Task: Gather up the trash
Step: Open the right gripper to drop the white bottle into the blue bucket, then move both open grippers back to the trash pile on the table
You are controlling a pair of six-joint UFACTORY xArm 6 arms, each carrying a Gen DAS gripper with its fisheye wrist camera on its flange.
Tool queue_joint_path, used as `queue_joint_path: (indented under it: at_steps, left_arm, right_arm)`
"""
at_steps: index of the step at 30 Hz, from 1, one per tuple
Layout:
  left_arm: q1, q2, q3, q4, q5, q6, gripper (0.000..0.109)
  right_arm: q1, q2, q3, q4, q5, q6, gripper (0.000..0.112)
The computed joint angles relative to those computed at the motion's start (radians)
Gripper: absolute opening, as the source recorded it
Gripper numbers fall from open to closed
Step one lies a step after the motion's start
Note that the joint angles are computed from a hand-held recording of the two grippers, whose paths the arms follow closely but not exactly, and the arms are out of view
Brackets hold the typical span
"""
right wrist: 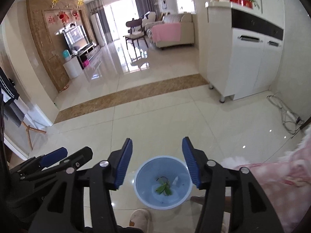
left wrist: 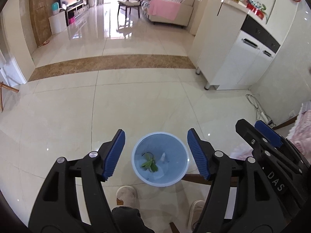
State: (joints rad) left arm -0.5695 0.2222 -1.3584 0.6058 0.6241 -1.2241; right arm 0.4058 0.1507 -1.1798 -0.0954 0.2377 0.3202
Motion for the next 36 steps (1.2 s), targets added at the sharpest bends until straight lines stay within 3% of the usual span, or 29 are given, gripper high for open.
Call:
queue_joint_path:
  at_steps: [5, 10, 18, 23, 27, 32, 36]
  left_arm:
    - [-0.047, -0.068, 0.011, 0.055, 0.013, -0.036, 0.067]
    - [-0.132, -0.128, -0.007, 0.123, 0.034, -0.062, 0.068]
    - [-0.296, -0.119, -0.105, 0.127, 0.003, 0.005, 0.069]
    - [-0.415, -0.016, -0.256, 0.049, -0.013, 0.145, 0.069]
    - [-0.493, 0.087, -0.399, -0.033, 0.002, 0.278, 0.069]
    - [-0.576, 0.267, -0.649, -0.111, 0.077, 0.436, 0.069]
    - [-0.602, 0.478, -0.964, -0.229, 0.191, 0.558, 0.069]
  right_arm:
    - [-0.020, -0.170, 0.109, -0.179, 0.002, 0.170, 0.057]
    - [-0.060, -0.391, 0.249, -0.275, 0.025, 0.269, 0.059]
    - [-0.181, -0.908, 0.525, -0.347, 0.199, 0.344, 0.062]
    - [-0.326, -1.229, 0.657, -0.273, 0.358, 0.256, 0.063]
    - [-0.542, -1.441, 0.734, -0.126, 0.460, 0.074, 0.063]
    - [-0.843, -1.546, 0.797, 0.161, 0.518, -0.229, 0.064]
    - [-1.001, -1.545, 0.807, 0.328, 0.546, -0.395, 0.064]
